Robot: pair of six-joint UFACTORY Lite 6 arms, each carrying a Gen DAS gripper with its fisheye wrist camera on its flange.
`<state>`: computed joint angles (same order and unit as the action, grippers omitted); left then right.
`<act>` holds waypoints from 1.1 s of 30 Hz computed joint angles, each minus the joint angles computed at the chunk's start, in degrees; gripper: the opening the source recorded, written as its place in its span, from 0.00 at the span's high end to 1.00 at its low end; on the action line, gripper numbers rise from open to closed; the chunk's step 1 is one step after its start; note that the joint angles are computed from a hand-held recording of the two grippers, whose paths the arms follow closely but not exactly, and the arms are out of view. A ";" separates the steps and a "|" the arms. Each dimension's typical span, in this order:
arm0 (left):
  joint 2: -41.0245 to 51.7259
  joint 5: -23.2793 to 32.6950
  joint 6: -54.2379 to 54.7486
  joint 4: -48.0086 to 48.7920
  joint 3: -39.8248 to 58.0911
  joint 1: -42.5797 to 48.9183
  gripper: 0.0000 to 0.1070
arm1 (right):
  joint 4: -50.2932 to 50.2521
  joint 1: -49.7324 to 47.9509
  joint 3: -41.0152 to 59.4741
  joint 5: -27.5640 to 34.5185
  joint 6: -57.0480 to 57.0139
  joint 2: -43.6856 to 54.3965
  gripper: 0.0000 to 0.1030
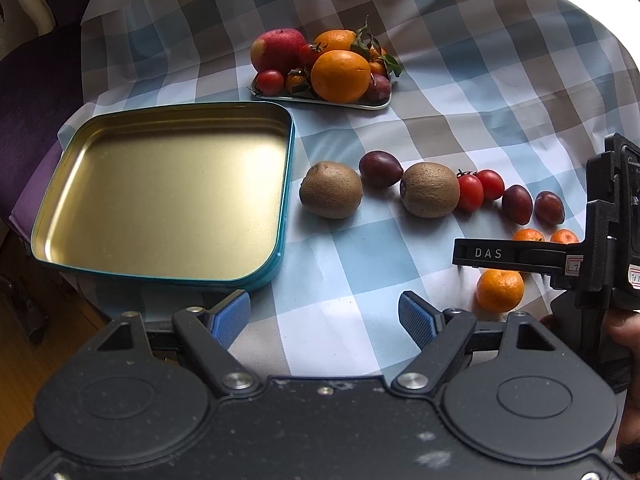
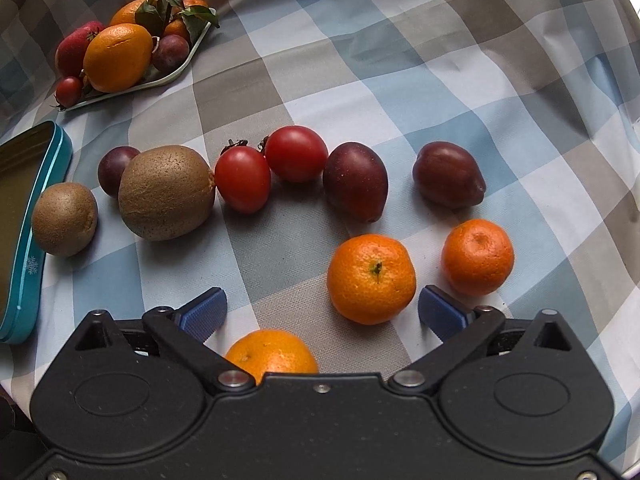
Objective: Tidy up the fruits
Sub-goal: 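Lower the right tool onto the small tangerine and close its fingers, then reach the left tool to the brown kiwi and grasp it while the right tool lifts the tangerine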
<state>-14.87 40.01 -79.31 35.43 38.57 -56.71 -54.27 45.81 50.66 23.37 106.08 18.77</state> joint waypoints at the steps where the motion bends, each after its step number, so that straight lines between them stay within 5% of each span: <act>1: -0.08 0.04 0.24 -0.23 0.00 0.14 0.21 | -0.39 -0.13 -0.28 -0.22 0.90 -0.25 0.01; 9: 1.55 3.45 2.98 0.22 4.14 1.60 0.21 | 0.76 1.21 -1.45 5.64 5.23 -3.32 0.49; 23: 25.77 1.95 19.89 -3.01 31.81 17.95 0.21 | 5.84 -1.30 -5.15 4.06 3.18 -13.62 0.51; 28: 31.46 -2.07 17.48 1.10 31.61 18.05 0.21 | 7.94 -2.36 -6.83 1.74 1.88 -19.06 0.51; 33: 33.01 -6.87 25.27 -8.34 30.76 20.87 0.21 | 5.54 -1.17 -5.92 4.09 3.19 -18.76 0.51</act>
